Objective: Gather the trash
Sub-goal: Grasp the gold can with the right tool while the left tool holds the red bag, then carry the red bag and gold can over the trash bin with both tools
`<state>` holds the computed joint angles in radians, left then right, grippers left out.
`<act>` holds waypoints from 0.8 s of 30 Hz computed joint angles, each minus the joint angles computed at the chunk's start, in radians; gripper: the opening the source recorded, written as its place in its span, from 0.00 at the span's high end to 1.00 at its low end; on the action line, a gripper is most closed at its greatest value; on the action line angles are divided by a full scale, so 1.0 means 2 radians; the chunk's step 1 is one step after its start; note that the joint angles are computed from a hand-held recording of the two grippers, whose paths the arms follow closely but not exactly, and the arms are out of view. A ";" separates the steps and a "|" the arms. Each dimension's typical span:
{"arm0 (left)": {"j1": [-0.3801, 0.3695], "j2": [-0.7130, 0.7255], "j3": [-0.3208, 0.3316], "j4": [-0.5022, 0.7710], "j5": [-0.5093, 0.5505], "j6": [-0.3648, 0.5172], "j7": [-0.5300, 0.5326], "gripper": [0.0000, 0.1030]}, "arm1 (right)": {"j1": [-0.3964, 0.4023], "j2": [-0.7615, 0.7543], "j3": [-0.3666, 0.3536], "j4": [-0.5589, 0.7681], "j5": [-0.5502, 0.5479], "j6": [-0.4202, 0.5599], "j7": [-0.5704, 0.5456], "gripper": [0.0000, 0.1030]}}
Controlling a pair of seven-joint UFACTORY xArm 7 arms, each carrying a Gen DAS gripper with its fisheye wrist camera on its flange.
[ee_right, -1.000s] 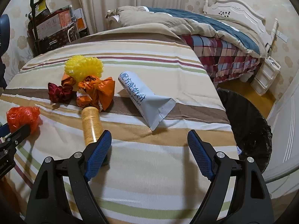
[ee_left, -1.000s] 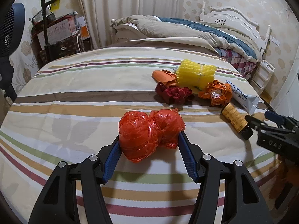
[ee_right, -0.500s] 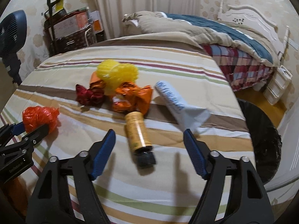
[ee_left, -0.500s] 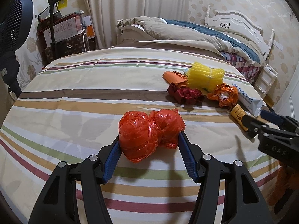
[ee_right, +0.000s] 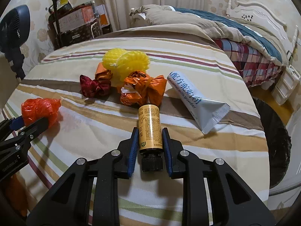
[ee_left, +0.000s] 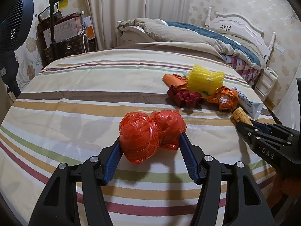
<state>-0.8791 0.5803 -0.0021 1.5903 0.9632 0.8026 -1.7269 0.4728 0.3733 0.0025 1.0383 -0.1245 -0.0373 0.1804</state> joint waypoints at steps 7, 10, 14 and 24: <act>-0.002 0.005 0.001 0.011 0.004 -0.007 -0.001 0.42 | -0.005 -0.019 -0.004 -0.027 0.010 -0.024 -0.001 0.77; -0.006 0.009 0.003 0.019 0.007 -0.013 -0.002 0.42 | -0.009 -0.030 -0.007 -0.039 0.017 -0.034 -0.003 0.77; -0.013 0.022 0.006 0.047 0.008 -0.014 0.009 0.42 | -0.009 -0.047 -0.018 -0.058 0.029 -0.048 -0.006 0.77; -0.033 0.121 0.023 0.212 -0.037 -0.029 0.110 0.42 | 0.020 -0.080 -0.088 -0.095 0.098 -0.084 -0.047 0.77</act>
<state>-0.9451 0.8225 0.0441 2.0137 0.8899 0.7447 -1.5067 0.5135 0.2134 -0.1726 0.8484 0.0723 -0.2054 0.0870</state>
